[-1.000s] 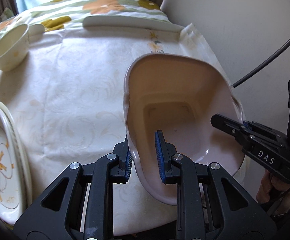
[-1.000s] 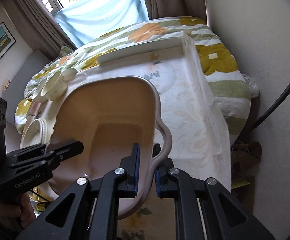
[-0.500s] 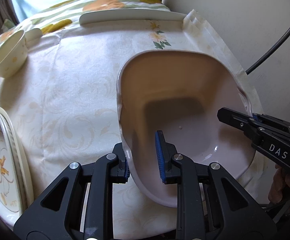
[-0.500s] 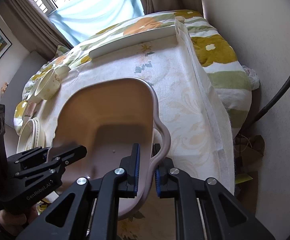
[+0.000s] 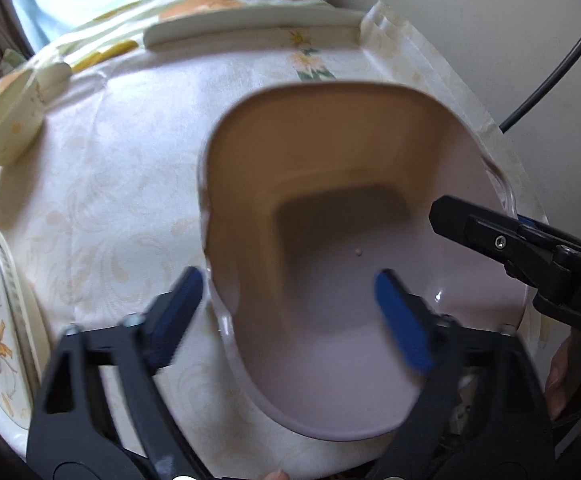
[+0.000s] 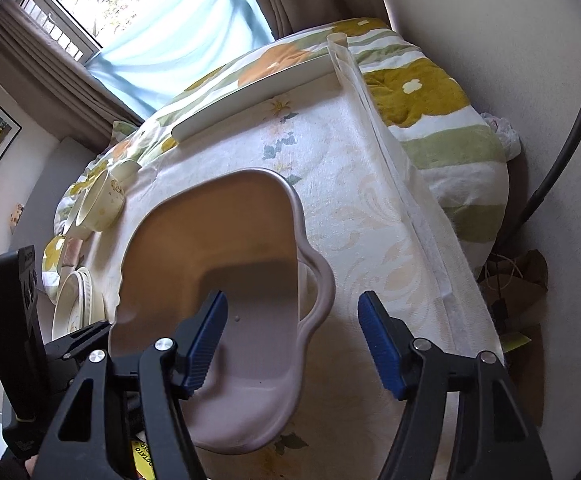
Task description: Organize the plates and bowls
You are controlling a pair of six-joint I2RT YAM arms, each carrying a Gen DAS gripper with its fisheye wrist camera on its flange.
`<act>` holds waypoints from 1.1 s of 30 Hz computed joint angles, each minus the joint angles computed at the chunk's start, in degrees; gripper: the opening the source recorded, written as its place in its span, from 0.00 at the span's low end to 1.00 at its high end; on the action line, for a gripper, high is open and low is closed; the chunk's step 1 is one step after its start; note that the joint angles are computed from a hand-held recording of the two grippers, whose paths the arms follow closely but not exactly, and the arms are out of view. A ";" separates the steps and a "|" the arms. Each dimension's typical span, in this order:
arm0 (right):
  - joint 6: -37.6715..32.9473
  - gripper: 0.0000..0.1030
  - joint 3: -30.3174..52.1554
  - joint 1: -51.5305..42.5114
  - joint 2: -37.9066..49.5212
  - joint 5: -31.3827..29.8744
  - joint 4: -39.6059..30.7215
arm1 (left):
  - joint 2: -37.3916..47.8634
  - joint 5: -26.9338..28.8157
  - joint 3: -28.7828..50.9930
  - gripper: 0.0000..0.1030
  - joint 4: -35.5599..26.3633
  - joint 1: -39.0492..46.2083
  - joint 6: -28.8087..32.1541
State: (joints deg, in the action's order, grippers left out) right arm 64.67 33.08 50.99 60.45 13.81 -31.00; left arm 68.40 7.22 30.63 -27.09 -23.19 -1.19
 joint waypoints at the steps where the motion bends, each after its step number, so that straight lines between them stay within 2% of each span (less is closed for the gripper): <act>1: 0.26 0.61 0.07 0.22 -0.23 0.30 -0.23 | -0.40 0.31 -0.01 0.89 -0.20 -0.03 0.14; 7: 1.42 0.61 1.92 2.53 -2.65 3.51 -4.73 | -3.72 -0.03 0.71 0.89 -3.98 0.02 0.64; 13: 2.27 0.61 11.65 7.24 -3.17 8.94 -16.73 | -15.59 -0.22 5.66 0.89 -17.64 4.39 2.98; 16: -0.24 0.61 18.41 9.65 -1.74 11.75 -20.12 | -21.76 0.81 11.03 0.89 -25.82 11.18 7.07; 18: -3.96 0.62 22.42 9.99 0.00 11.92 -19.78 | -24.76 4.29 16.59 0.89 -30.49 20.18 11.86; 19: -6.08 0.72 24.47 9.91 1.19 11.74 -19.26 | -25.34 6.26 18.79 0.93 -31.49 24.57 14.06; 20: -8.34 0.89 26.87 10.00 2.80 12.09 -18.28 | -25.33 8.57 21.92 0.98 -32.18 30.31 16.58; 22: -12.17 0.99 30.07 9.67 5.30 12.73 -14.88 | -23.38 12.65 26.31 1.00 -31.92 38.18 19.83; 24: -14.97 0.99 33.46 8.43 8.70 11.21 -11.86 | -18.77 17.21 30.82 1.00 -32.16 46.21 24.30; 26: -17.49 0.99 36.93 6.27 12.51 7.87 -9.46 | -14.04 17.75 33.86 1.00 -31.66 48.91 25.79; 29: -20.51 0.99 45.67 4.31 20.61 4.99 -11.31 | -5.25 19.55 38.93 1.00 -31.92 53.81 28.63; 33: -22.13 0.99 57.27 3.15 31.34 6.98 -14.60 | 5.22 20.34 44.49 1.00 -29.80 56.32 28.83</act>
State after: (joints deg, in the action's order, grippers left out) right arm 42.54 90.35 54.15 91.79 20.78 -45.60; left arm 73.62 27.55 75.12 -56.88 33.13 27.64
